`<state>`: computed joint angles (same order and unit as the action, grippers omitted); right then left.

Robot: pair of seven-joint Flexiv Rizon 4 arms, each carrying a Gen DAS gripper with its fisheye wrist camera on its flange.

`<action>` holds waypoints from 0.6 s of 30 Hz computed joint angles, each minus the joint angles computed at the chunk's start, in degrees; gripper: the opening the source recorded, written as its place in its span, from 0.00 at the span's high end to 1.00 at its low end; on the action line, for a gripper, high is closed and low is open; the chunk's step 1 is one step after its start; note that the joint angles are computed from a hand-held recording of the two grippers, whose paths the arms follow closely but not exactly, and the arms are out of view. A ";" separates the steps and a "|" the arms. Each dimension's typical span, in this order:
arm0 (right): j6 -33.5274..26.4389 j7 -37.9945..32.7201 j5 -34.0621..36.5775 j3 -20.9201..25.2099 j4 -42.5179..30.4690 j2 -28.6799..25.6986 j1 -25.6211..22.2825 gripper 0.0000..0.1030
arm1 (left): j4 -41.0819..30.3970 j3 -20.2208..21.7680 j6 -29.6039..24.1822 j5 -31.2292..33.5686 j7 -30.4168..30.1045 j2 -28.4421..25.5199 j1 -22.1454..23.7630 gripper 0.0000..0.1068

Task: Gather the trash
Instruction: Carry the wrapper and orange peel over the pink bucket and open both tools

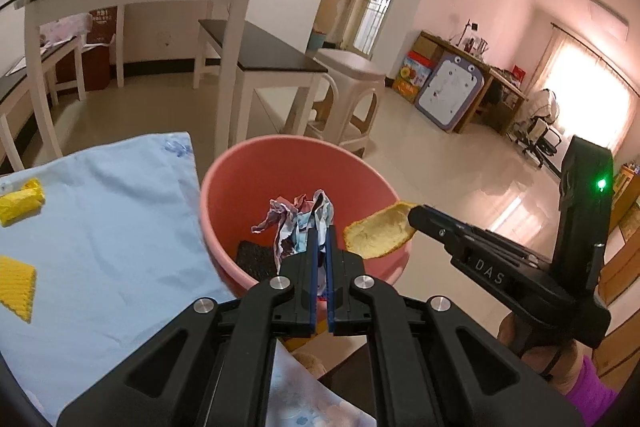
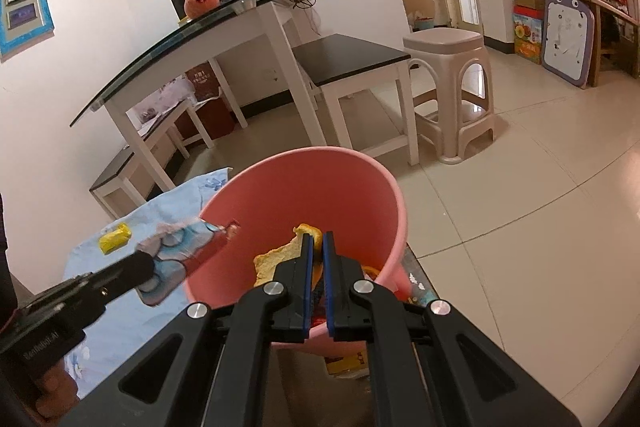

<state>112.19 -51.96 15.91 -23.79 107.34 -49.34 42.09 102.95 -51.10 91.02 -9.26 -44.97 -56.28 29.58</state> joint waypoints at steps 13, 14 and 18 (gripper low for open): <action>-1.46 1.00 -2.36 1.76 -2.18 -0.99 -2.56 0.91 | -1.22 3.43 -1.66 -1.90 -1.26 0.94 -3.37 0.96; -1.59 1.18 -2.43 1.71 -2.33 -1.10 -2.54 0.90 | -1.45 3.64 -2.05 -2.24 -1.16 1.08 -3.53 0.89; -1.25 1.52 -2.36 0.99 -2.37 -1.38 -1.95 0.66 | -0.95 1.51 -2.22 -3.25 -0.04 0.33 -2.02 0.69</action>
